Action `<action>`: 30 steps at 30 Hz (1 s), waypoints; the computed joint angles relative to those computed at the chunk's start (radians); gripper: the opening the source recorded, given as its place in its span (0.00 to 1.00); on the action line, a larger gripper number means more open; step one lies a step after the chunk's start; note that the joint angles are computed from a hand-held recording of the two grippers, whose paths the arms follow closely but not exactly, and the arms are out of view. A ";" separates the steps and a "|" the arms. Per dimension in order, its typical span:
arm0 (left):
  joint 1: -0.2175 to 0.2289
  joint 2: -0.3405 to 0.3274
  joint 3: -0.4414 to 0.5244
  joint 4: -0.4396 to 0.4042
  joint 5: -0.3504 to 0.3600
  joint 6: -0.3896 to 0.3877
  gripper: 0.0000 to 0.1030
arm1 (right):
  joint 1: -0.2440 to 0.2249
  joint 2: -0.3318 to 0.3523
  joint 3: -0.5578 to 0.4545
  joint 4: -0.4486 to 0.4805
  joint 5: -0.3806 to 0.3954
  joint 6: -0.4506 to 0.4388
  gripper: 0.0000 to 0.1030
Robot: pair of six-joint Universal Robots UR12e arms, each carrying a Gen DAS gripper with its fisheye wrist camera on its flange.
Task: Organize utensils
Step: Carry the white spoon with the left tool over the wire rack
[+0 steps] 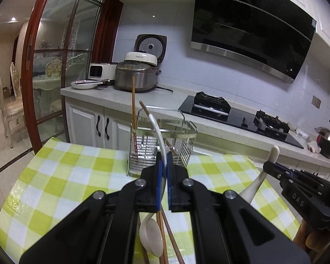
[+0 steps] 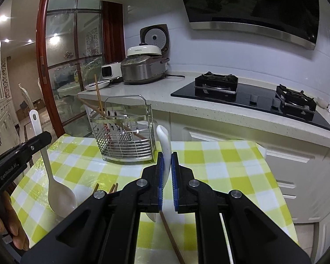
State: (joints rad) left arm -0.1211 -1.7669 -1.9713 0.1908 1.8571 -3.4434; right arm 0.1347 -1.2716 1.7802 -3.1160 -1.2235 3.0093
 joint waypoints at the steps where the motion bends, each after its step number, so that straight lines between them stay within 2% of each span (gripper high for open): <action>1: 0.004 -0.002 0.006 0.001 0.000 0.005 0.04 | 0.001 0.003 -0.007 0.002 0.000 0.000 0.09; 16: 0.058 -0.031 0.126 0.020 -0.013 0.065 0.04 | 0.027 0.065 -0.153 0.056 0.013 0.010 0.09; 30: 0.097 -0.077 0.216 0.119 -0.050 0.116 0.04 | 0.058 0.142 -0.307 0.076 0.047 0.036 0.09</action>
State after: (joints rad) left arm -0.0236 -1.8443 -1.7552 0.3101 1.8069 -3.3271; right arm 0.1926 -1.1301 1.4732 -3.0396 -1.1766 3.0451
